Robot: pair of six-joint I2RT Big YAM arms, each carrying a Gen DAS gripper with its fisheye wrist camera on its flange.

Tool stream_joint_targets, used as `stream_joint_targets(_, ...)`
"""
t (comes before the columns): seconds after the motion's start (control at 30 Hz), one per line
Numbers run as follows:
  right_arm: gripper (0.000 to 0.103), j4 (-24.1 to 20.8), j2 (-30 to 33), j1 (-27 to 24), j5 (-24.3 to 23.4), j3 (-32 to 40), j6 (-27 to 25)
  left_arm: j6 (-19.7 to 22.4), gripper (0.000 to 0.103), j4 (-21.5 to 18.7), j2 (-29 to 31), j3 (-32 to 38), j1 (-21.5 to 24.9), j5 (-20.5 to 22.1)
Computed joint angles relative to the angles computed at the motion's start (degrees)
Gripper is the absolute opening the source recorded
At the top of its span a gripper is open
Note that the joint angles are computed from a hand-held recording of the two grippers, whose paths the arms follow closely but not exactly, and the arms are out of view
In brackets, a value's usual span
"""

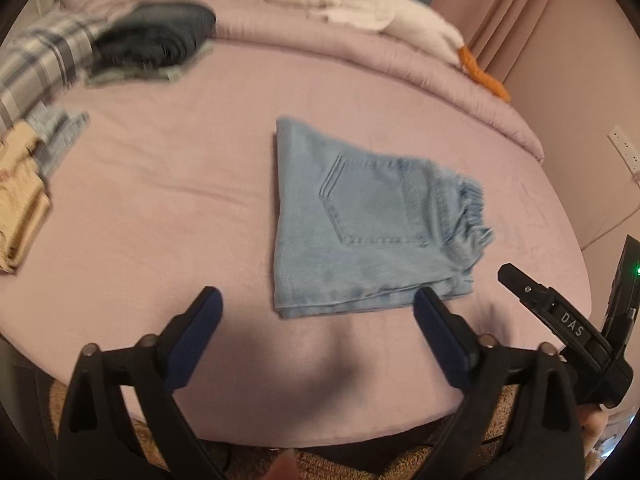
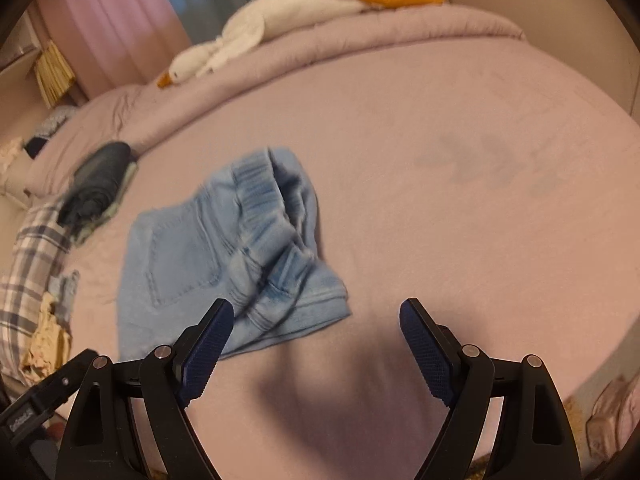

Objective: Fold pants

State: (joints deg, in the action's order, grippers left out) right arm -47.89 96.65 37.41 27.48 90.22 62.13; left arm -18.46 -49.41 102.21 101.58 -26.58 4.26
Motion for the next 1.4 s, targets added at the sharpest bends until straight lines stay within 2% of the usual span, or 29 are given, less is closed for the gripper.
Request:
stream_joint_targets(0.07,0.086,1.21,-1.48,0.79,1.73,-0.69,-0.90,0.51,0.102,2.25,-2.45,-2.25,-0.31,-1.49)
stream_joint_targets(0.2,0.094,3.55,-3.42,2.62,6.15,-0.89,-4.56,1.36,0.102,5.76,-5.85,-5.20,-0.81,-2.65)
stream_joint_targets(0.37,0.097,5.36,-3.88,5.18,11.17,0.45,-10.86,1.78,0.102,7.70,-8.61,-7.62,-1.71,-4.76)
stream_joint_targets(0.5,0.098,6.34,-3.57,6.14,12.51,1.20,-13.40,2.16,0.102,8.22,-9.32,-8.52,-1.94,-5.43)
stream_joint_targets(1.03,0.098,1.19,-0.91,6.85,12.43,4.19,-11.48,1.89,0.102,7.07,-8.63,-8.94,-1.78,-4.64)
stream_joint_targets(1.4,0.098,0.16,-0.46,6.73,11.58,4.52,-10.55,2.36,0.102,6.48,-8.39,-8.73,-2.13,-4.45)
